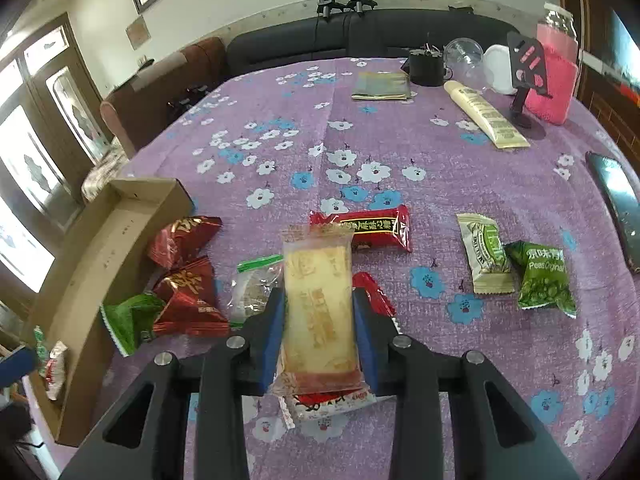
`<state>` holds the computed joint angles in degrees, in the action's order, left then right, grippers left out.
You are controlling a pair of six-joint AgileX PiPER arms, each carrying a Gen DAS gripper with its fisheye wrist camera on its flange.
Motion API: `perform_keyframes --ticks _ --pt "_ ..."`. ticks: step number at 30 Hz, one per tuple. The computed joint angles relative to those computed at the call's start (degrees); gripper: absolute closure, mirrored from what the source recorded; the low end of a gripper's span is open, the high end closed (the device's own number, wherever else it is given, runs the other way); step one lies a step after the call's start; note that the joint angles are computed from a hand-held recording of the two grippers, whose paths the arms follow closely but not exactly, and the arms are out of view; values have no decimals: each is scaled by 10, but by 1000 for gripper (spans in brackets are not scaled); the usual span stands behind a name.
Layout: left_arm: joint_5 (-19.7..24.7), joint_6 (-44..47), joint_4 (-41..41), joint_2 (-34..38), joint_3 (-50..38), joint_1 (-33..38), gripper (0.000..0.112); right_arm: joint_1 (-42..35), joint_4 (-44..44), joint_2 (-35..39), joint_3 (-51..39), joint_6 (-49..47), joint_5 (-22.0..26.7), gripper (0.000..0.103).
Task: Organize snacks
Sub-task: 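Grasp the wrapped cake bar with the right tool while the left tool grasps a red-and-white packet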
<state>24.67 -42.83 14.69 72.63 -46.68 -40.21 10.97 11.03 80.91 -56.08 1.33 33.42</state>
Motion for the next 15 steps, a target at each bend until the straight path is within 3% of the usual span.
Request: perform_keyframes --ticks 8,15 --pt "-6 91 -51 134 -108 -36 44 -195 246 -111 69 -244 75 71" --pt "35 230 -77 302 -269 -77 45 -292 348 -88 82 -347 116 71"
